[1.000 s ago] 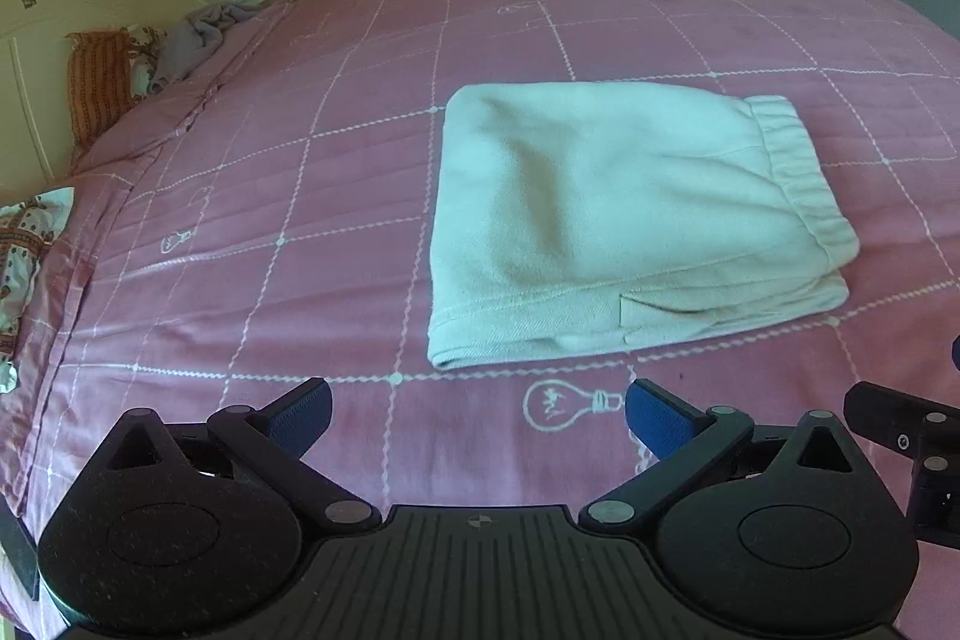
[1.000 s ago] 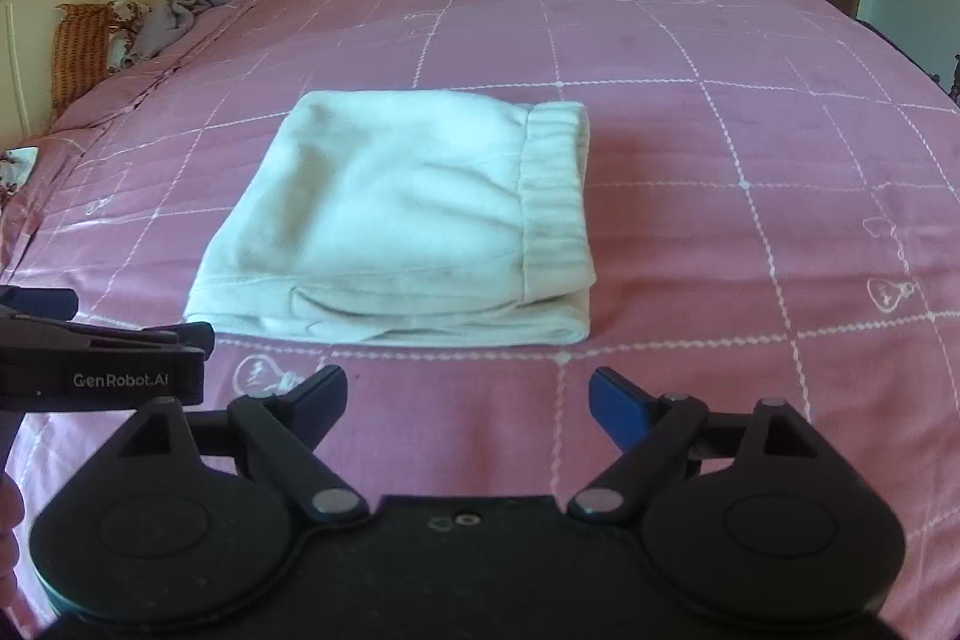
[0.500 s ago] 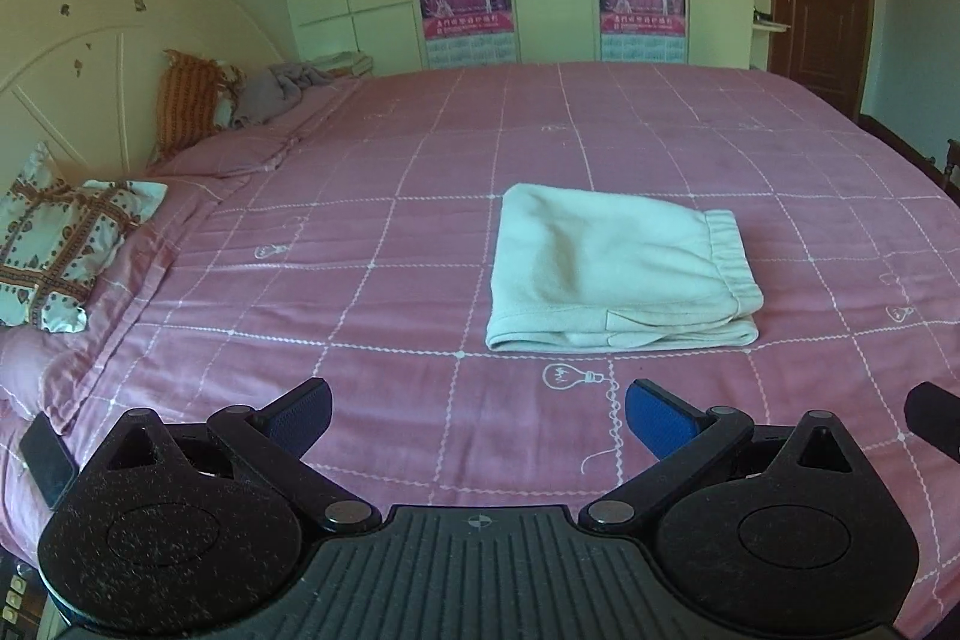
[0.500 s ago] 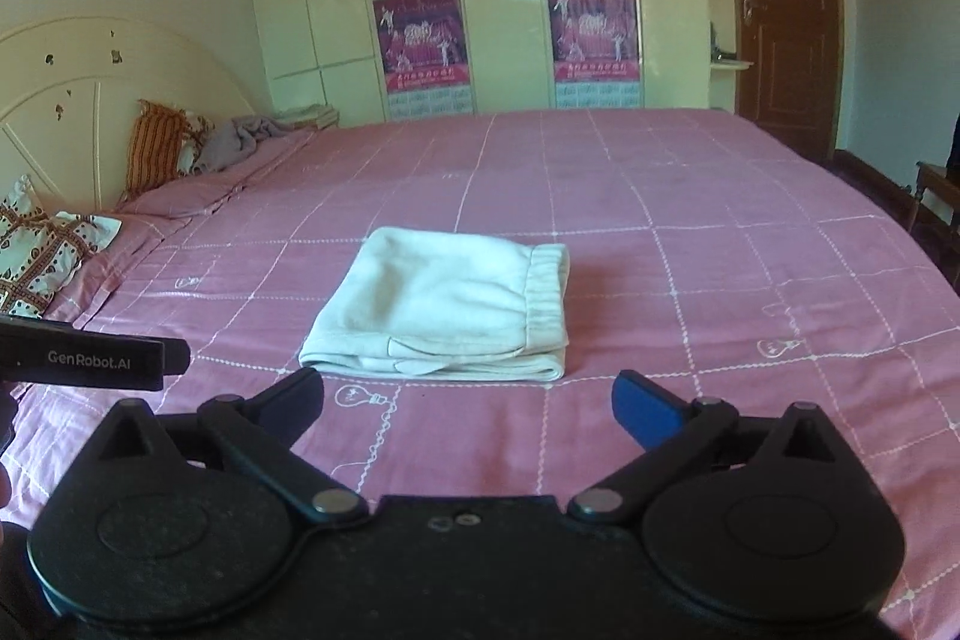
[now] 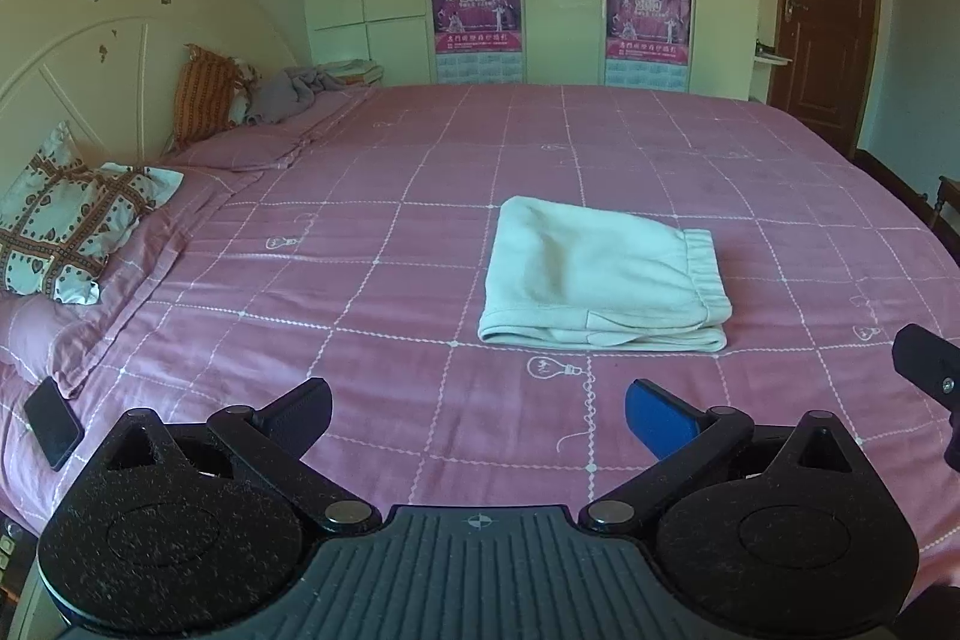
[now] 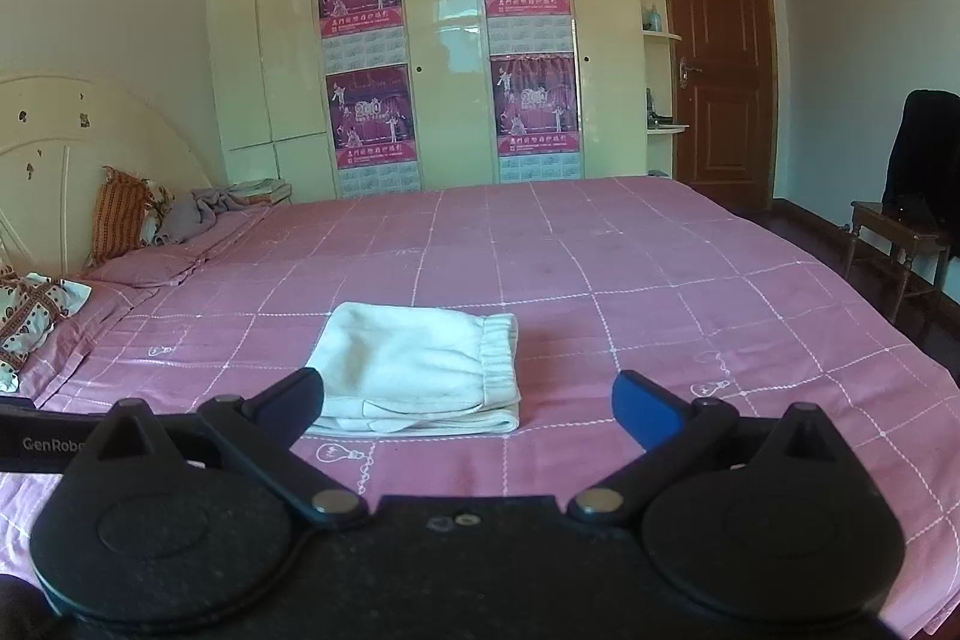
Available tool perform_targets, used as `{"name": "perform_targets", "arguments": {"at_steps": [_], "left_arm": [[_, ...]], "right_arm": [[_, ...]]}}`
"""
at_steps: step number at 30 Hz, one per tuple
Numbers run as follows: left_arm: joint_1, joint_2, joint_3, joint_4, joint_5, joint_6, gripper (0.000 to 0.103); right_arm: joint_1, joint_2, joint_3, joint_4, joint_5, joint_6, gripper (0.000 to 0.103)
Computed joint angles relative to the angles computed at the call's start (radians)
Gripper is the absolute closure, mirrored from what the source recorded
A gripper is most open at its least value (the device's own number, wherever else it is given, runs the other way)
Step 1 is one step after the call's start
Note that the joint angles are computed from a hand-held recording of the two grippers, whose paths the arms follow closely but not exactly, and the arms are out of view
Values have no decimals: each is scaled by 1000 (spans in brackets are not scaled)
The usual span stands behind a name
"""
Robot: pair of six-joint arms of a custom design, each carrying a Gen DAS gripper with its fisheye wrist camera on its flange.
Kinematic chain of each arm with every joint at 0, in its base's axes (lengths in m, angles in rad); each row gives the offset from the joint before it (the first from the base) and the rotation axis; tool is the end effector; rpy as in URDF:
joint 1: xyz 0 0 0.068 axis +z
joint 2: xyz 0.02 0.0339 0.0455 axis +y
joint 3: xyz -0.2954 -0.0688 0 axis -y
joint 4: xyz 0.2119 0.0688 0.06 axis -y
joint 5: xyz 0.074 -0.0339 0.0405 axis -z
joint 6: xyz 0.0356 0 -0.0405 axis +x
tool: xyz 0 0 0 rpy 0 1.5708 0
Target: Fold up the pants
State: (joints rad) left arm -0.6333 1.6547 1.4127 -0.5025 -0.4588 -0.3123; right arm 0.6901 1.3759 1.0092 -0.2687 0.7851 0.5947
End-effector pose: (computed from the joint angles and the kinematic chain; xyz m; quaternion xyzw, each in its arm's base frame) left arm 0.2856 -0.1901 0.3436 0.0524 0.8950 0.0074 0.4429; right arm 0.2180 0.1473 0.3245 0.1329 0.8320 -0.0238 0.5381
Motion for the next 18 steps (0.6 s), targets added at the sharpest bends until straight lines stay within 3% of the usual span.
{"name": "perform_targets", "arguments": {"at_steps": [18], "left_arm": [[-36, 22, 23, -7, -10, 19, 0]], "right_arm": [[14, -4, -11, -15, 0, 36, 0]]}}
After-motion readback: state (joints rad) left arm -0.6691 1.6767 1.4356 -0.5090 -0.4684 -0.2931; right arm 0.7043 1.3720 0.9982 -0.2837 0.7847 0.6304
